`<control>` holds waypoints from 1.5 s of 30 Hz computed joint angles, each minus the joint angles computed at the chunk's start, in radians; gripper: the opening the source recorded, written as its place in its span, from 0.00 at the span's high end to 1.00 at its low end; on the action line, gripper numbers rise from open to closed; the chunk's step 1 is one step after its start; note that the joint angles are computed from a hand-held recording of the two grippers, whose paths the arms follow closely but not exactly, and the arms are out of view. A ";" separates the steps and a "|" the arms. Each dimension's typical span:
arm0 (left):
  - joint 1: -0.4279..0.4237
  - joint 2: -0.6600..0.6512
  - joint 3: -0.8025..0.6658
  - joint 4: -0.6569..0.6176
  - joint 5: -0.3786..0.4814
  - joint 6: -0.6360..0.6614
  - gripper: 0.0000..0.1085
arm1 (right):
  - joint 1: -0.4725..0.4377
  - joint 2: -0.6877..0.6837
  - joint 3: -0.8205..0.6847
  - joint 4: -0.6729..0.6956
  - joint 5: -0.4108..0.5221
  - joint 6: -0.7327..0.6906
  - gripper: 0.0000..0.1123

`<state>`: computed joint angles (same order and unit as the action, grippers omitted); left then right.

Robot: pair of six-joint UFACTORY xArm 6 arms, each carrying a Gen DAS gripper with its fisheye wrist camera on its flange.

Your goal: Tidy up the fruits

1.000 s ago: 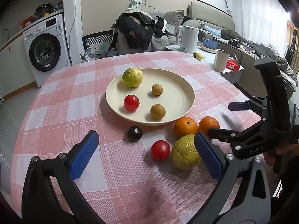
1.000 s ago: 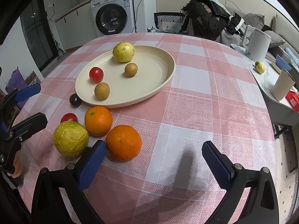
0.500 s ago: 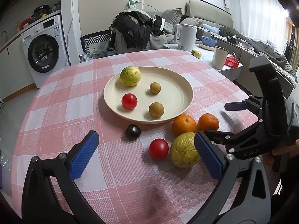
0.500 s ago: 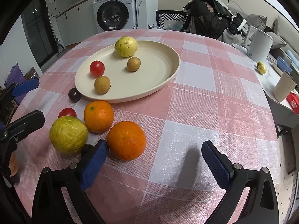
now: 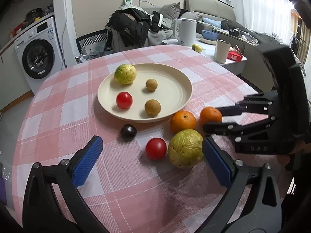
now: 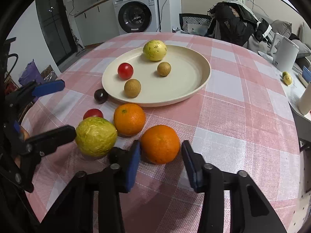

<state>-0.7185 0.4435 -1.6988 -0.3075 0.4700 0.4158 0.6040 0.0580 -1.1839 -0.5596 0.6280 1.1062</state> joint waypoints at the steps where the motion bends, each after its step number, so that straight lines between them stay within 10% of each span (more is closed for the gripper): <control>1: -0.001 0.002 -0.003 -0.005 0.010 0.008 0.07 | 0.002 -0.002 0.000 -0.007 0.002 0.006 0.64; 7: -0.010 0.015 -0.025 -0.026 0.086 0.064 0.08 | 0.006 -0.031 0.014 -0.088 -0.019 0.070 0.64; 16: -0.013 0.010 -0.032 -0.169 0.179 0.204 0.41 | 0.003 -0.040 0.015 -0.095 -0.010 0.083 0.64; 45: -0.015 0.057 -0.092 -0.168 0.208 0.150 0.60 | 0.001 -0.053 0.030 -0.098 -0.013 0.086 0.64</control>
